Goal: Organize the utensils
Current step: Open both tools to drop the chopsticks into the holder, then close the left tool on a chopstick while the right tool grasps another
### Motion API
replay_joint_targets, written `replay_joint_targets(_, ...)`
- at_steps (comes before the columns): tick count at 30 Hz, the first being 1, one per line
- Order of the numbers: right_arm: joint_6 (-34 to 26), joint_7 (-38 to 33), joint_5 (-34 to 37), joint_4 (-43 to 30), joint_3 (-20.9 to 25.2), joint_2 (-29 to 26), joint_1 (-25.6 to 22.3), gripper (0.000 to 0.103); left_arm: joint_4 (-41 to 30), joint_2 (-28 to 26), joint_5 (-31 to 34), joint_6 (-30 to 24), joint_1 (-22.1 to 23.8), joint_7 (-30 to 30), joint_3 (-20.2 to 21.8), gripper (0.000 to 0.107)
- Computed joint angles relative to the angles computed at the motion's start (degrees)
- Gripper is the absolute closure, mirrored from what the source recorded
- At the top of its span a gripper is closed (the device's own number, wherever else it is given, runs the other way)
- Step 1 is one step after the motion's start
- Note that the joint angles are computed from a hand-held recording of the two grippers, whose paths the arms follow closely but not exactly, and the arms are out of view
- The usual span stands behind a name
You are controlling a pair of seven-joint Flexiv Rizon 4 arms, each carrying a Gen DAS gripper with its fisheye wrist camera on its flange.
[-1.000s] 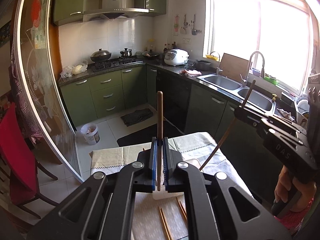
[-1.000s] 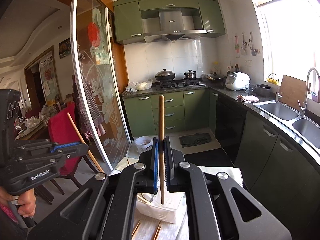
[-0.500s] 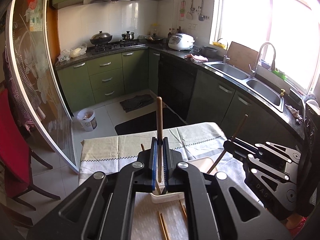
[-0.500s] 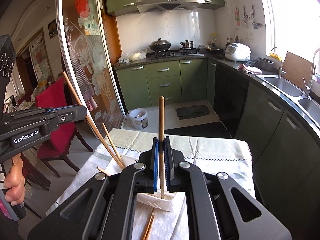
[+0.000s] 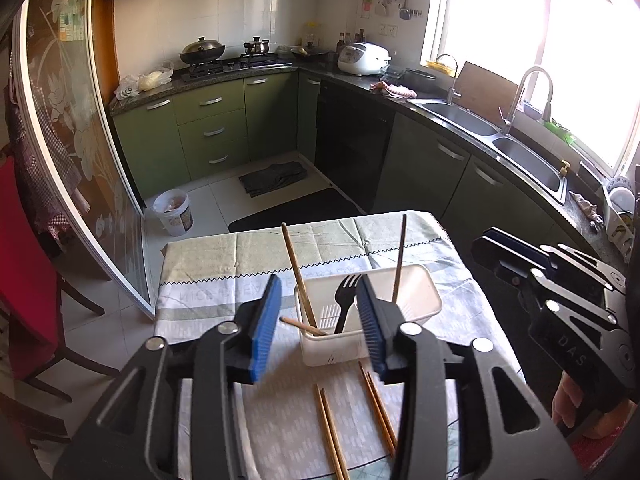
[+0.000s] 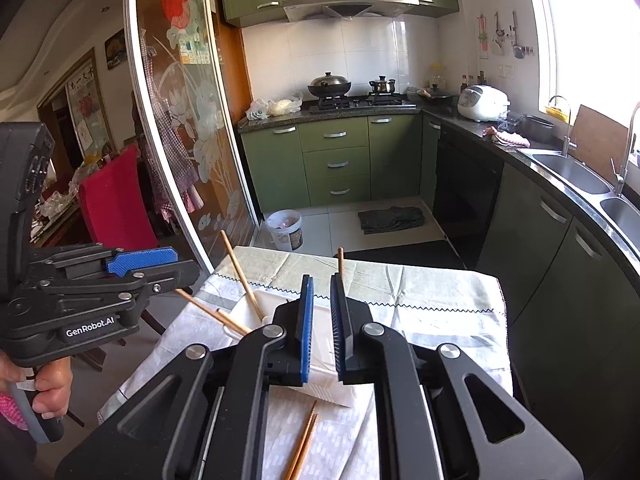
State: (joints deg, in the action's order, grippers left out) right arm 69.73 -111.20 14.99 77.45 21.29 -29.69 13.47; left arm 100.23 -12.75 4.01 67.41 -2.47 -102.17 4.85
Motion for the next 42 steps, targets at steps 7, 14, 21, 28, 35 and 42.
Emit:
replay_joint_targets(7, 2.0, -10.0, 10.9, 12.4, 5.0, 7.5, -7.5, 0.076, 7.8, 3.0, -6.2, -8.3, 0.7, 4.6, -2.1, 0.051)
replay_joint_targets(14, -3.7, -13.9, 21.6, 18.6, 2.7, 9.2, -11.0, 0.076, 10.0, -3.7, -10.0, -15.5, 1.1, 5.3, -2.5, 0.059)
replay_joint_targets(21, -7.7, -16.5, 27.6, 19.2, -0.3, 8.9, -11.6, 0.075, 7.7, -8.1, -8.2, -16.0, 0.4, 2.6, -1.7, 0.07)
replay_joint_targets(28, -9.3, -17.8, 30.3, 18.4, -2.0, 9.1, -11.6, 0.072, 5.7, -10.3, -4.6, -16.9, -0.7, 0.8, -0.8, 0.075)
replay_joint_targets(35, -10.8, -17.6, 31.0, 17.6, -2.7, 8.9, -11.2, 0.072, 4.1, -12.0, -4.2, -18.0, -1.3, 0.5, -0.9, 0.075)
replay_joint_targets(42, -11.1, -15.2, 27.2, 17.4, -3.4, 7.7, -8.6, 0.065, 3.8, -12.7, -3.0, -17.7, -2.6, -0.5, -0.9, 0.084)
